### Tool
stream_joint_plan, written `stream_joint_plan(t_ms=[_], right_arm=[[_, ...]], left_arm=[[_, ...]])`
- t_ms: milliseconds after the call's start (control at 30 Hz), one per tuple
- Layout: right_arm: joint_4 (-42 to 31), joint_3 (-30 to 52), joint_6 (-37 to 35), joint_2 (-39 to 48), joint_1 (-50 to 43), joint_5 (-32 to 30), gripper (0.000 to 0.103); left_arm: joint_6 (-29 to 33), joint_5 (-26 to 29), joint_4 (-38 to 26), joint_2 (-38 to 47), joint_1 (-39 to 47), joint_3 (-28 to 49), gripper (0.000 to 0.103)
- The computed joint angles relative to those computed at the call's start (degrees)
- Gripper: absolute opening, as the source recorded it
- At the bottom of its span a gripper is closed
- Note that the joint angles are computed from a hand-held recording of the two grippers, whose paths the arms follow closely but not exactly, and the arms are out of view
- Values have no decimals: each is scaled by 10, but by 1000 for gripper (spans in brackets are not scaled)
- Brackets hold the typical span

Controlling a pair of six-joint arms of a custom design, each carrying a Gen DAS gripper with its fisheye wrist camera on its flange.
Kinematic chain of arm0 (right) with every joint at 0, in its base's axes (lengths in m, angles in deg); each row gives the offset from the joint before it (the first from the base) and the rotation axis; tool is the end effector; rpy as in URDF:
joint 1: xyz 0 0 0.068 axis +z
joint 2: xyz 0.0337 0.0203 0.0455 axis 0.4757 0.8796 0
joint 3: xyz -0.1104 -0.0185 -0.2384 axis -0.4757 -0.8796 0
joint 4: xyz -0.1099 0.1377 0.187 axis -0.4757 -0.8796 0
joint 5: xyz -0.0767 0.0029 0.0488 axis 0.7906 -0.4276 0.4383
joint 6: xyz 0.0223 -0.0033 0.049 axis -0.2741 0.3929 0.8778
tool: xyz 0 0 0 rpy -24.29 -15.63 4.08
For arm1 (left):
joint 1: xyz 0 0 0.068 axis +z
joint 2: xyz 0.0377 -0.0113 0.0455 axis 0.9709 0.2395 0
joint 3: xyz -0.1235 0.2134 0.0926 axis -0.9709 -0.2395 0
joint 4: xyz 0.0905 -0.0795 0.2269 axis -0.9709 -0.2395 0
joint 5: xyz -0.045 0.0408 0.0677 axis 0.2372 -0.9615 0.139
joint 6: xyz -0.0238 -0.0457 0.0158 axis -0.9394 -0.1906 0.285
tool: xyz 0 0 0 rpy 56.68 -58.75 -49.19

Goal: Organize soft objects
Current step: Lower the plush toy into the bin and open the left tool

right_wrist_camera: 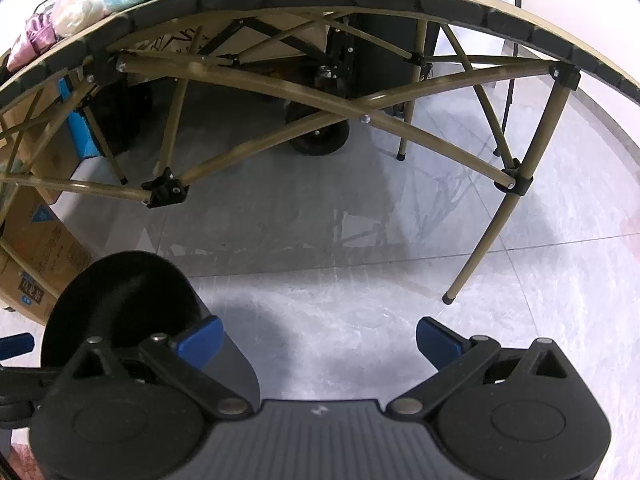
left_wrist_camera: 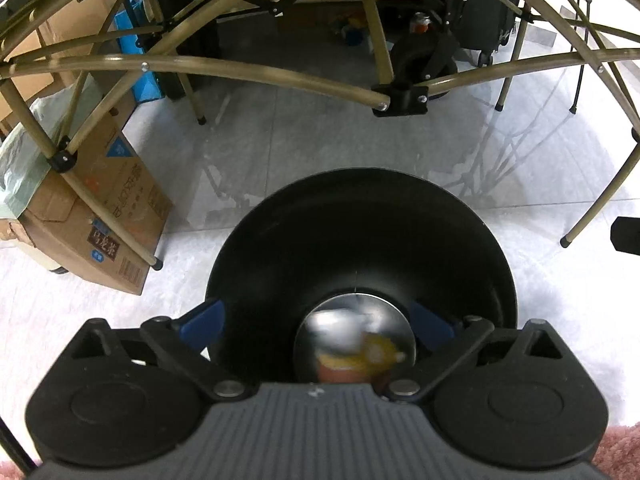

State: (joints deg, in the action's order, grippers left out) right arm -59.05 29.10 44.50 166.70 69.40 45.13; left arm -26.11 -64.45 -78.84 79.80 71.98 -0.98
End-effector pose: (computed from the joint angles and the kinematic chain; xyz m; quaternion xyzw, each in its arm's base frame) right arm 0.2494 0.1914 0.2344 0.3133 0.9039 -0.0788 0.2805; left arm 0.3596 -0.0316 0.2056 0.2913 0.9219 -0.0211 0.2545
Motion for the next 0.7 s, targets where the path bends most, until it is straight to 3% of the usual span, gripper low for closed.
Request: stream_joint_plan(t_ms=[700], right_arm=[[12, 0, -5, -2, 5, -1, 103]], left_arm=[[1, 14, -3, -30, 7, -5, 102]])
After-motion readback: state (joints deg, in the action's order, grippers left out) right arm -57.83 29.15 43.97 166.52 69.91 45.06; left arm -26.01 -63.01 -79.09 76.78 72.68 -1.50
